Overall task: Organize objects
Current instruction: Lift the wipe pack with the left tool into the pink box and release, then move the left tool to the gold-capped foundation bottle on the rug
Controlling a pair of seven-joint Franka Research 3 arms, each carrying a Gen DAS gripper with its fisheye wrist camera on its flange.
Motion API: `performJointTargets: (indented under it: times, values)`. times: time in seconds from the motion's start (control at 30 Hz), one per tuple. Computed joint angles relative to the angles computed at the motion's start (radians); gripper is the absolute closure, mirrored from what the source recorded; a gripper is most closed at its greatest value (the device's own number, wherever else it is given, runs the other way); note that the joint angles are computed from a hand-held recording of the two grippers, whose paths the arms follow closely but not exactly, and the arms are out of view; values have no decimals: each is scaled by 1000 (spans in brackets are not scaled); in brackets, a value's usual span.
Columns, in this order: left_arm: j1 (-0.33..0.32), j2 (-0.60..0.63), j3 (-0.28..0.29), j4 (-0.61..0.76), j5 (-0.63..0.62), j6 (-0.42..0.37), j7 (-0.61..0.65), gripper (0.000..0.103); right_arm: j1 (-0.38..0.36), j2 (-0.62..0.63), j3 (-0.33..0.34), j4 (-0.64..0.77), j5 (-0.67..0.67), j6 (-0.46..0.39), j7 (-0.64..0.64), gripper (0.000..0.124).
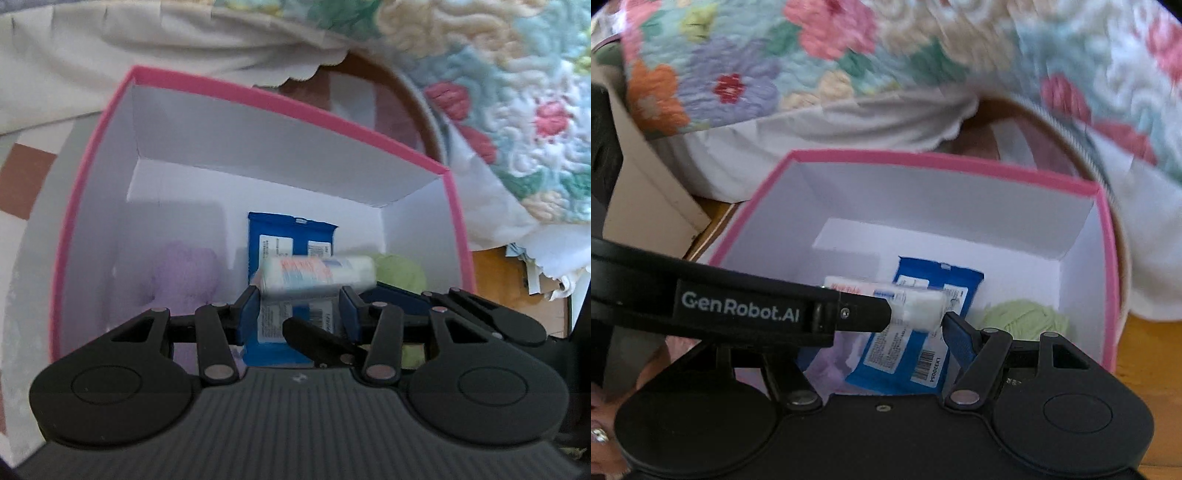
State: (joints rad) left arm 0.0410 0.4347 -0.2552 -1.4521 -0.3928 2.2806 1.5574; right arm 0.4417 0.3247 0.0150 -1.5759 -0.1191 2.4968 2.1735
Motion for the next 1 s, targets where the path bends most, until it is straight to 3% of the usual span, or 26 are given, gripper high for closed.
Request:
performJointTargets:
  times: [0.17,0.3,0.53,0.87,0.93,1.0]
  values:
    - [17,42,-18,30,-59,-19,-1,59,-18,40,14,29,58,-14,-47,52]
    - [-8,-2,7,-18,16,23,-18,55,19,31,-15,27,-14,-33,-12,52]
    - [-10,-90,27,-53,69,-43,-16,47,-5,-75,6,-97,5,19,-8,52]
    - [-44,-268,73,-115,190,-100,45,37,6,-183,51,-65,-92,-117,-5,49]
    - [-53,-297,83,-123,216,-122,46,33,5,-186,65,-24,-72,-193,-28,49]
    - [-59,-325,90,-137,234,-134,47,33,-1,-203,74,-26,-33,-206,-36,49]
